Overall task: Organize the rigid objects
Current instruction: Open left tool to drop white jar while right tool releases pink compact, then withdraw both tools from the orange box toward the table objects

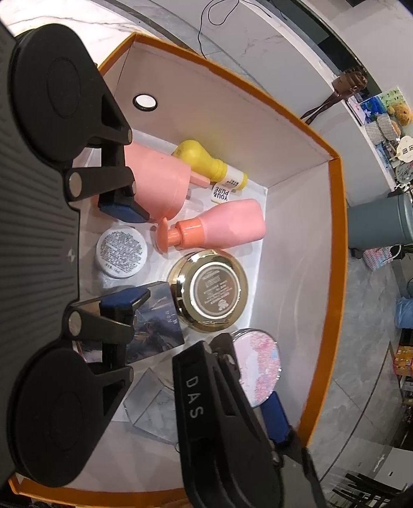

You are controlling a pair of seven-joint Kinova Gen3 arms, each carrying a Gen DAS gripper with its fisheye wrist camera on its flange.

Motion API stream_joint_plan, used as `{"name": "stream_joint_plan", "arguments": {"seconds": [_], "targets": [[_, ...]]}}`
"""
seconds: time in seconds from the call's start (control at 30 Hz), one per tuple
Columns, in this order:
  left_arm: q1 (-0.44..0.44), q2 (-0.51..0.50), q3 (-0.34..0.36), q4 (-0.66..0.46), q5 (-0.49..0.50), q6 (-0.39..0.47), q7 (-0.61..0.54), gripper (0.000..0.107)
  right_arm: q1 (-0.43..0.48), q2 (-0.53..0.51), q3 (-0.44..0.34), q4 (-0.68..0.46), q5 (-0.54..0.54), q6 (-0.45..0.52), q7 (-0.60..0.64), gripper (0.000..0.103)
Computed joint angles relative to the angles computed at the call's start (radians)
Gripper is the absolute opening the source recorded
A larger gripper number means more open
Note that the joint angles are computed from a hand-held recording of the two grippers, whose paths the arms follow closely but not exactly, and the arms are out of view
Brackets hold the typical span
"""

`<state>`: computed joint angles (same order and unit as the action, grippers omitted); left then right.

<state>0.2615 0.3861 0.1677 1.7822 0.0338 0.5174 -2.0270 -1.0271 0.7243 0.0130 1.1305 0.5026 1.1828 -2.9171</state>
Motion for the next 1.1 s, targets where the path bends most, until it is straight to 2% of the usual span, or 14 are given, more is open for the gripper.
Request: {"name": "stream_joint_plan", "arguments": {"seconds": [0.17, 0.27, 0.3, 0.8, 0.87, 1.1], "targets": [[-0.007, -0.008, 0.002, 0.003, 0.009, -0.004, -0.005, 0.056, 0.006, 0.001, -0.005, -0.004, -0.009, 0.001, 0.007, 0.073], [-0.017, -0.012, 0.008, 0.005, 0.017, -0.005, -0.016, 0.056, 0.003, 0.000, -0.004, -0.007, -0.006, 0.001, 0.015, 0.083], [-0.017, -0.013, 0.007, 0.007, 0.018, -0.008, -0.018, 0.056, 0.002, -0.001, -0.004, -0.007, -0.004, -0.002, 0.016, 0.084], [-0.082, -0.068, 0.034, 0.038, 0.100, -0.034, -0.096, 0.056, -0.017, -0.012, 0.004, -0.010, 0.023, -0.006, -0.008, 0.084], [-0.113, -0.084, 0.048, 0.051, 0.138, -0.046, -0.129, 0.056, -0.022, -0.016, 0.005, -0.008, 0.028, -0.004, -0.011, 0.084], [-0.280, -0.167, 0.104, 0.129, 0.394, -0.066, -0.368, 0.056, -0.041, -0.013, 0.009, -0.035, 0.050, 0.012, -0.015, 0.084]]}}
